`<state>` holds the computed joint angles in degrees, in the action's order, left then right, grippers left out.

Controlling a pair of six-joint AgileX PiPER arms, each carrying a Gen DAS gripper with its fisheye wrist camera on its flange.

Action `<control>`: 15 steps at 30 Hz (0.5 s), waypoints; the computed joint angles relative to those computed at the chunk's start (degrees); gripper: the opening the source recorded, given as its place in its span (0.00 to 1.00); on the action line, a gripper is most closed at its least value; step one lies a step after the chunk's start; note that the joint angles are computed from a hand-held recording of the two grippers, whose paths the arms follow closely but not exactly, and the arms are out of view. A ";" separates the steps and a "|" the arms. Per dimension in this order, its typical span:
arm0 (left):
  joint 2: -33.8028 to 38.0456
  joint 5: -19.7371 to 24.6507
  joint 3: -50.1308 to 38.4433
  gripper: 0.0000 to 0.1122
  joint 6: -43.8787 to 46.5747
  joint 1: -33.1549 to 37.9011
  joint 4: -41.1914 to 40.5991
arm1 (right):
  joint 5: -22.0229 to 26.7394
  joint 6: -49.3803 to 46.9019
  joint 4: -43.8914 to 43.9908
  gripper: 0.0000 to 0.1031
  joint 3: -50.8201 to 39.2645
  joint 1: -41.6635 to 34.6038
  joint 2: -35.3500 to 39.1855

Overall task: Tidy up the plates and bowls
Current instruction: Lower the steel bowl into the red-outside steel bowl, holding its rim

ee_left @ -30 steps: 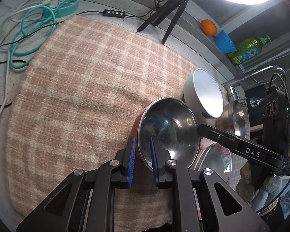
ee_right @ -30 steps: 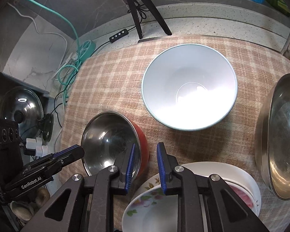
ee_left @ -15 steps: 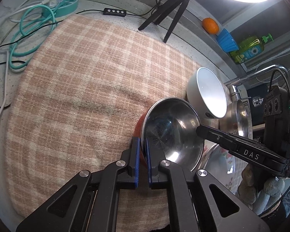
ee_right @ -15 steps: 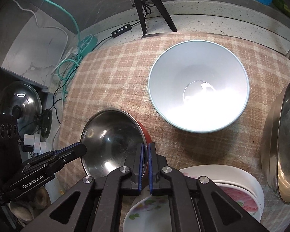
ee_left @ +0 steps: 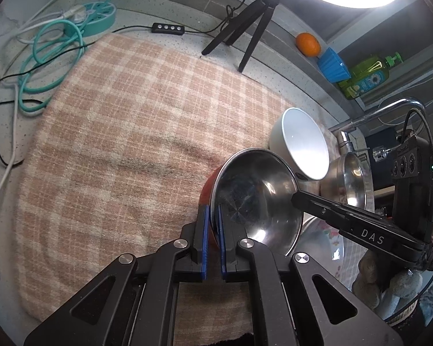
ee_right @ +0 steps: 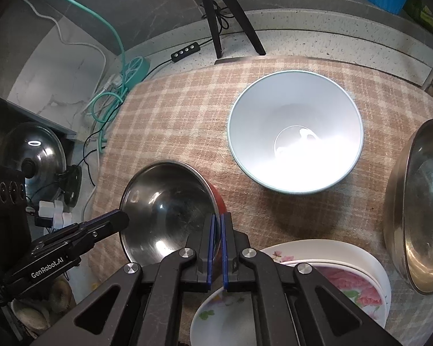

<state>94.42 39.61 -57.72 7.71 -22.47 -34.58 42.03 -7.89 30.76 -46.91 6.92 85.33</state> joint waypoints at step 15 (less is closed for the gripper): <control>-3.23 1.79 -3.78 0.04 -3.50 -3.40 2.34 | 5.18 -0.12 -0.55 0.04 -0.10 -4.85 -7.66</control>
<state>91.19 41.40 -61.50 4.21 -25.87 -32.24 47.21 -8.01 30.20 -47.02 2.07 77.67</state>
